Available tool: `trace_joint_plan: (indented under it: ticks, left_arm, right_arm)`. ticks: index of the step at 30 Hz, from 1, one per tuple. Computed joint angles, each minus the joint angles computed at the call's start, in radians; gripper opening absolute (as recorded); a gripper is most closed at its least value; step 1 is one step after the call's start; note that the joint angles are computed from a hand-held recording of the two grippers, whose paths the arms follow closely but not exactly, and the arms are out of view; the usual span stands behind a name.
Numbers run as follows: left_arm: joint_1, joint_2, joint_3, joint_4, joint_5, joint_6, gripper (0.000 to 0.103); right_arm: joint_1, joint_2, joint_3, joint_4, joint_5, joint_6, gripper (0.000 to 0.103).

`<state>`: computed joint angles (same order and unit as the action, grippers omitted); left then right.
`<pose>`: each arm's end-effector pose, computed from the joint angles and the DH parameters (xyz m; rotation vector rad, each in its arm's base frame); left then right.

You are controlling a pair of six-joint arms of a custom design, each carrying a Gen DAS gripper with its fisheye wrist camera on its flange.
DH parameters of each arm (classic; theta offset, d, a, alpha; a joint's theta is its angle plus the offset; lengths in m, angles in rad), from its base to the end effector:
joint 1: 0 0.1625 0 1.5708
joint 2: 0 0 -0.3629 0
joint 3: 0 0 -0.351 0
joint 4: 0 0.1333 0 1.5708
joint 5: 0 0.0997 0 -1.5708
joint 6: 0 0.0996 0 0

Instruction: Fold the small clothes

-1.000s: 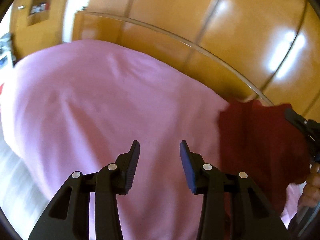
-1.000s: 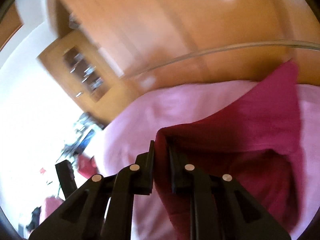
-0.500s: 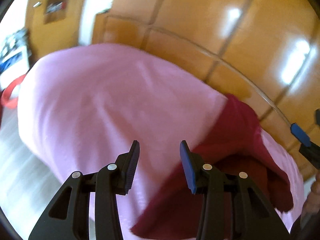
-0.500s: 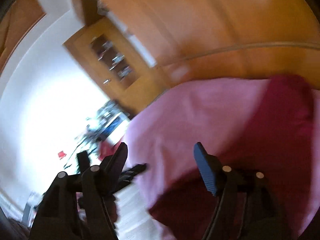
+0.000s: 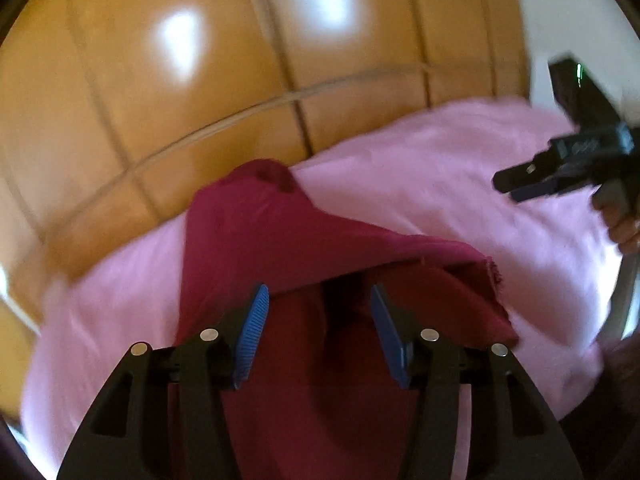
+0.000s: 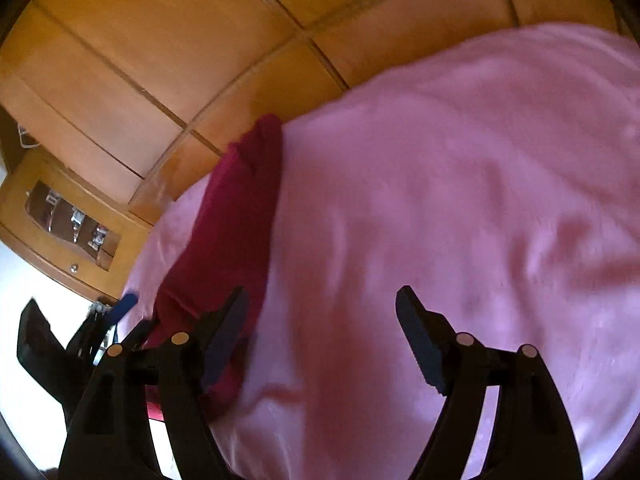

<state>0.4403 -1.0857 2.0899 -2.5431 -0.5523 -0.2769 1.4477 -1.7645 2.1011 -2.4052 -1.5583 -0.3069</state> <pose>-0.3192 -0.3915 0.1320 0.9406 2.0204 -0.7780 0.0848 -0.4101 0.3628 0.2761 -2.9446 0.7383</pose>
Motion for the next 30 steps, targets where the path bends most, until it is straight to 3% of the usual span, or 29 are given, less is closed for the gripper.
trace_joint_plan:
  ticks: [4,7,10,11,13,15,19,23,28,30]
  left_arm:
    - [0.064,0.126,-0.103,-0.010,0.018,0.221,0.052]
    - [0.118,0.171,-0.166,-0.026,-0.022,0.324,0.052]
    - [0.155,0.176,-0.211,-0.043,-0.079,0.320,0.011]
    - [0.156,0.153,-0.203,-0.096,-0.098,0.306,0.009]
    - [0.167,0.083,-0.180,-0.198,-0.147,0.240,0.008]
    - [0.177,-0.022,-0.133,-0.309,-0.142,0.147,0.007]
    - [0.184,-0.258,-0.021,-0.383,-0.019,-0.059,0.007]
    - [0.213,-0.491,0.067,-0.233,0.116,-0.323,0.007]
    - [0.278,-0.708,0.166,-0.074,0.124,-0.596,0.007]
    - [0.308,-0.739,0.179,-0.002,0.120,-0.678,0.007]
  right_arm:
    - [0.006,0.002,-0.001,0.032,0.003,0.039,0.079]
    - [0.001,0.026,0.012,0.007,-0.008,0.031,0.079]
    - [0.006,0.052,0.014,-0.016,-0.011,0.022,0.079]
    - [-0.001,0.046,0.010,-0.010,-0.010,0.007,0.079]
    - [0.008,0.065,0.002,-0.021,-0.019,0.005,0.079]
    - [0.012,0.084,-0.002,-0.029,-0.028,0.001,0.079]
    - [0.053,0.181,-0.028,-0.057,-0.055,0.005,0.078]
    - [0.102,0.297,-0.073,-0.053,-0.024,0.034,0.078]
    - [0.168,0.472,-0.158,-0.060,0.050,0.138,0.089]
    - [0.209,0.534,-0.183,-0.070,0.017,0.162,0.088]
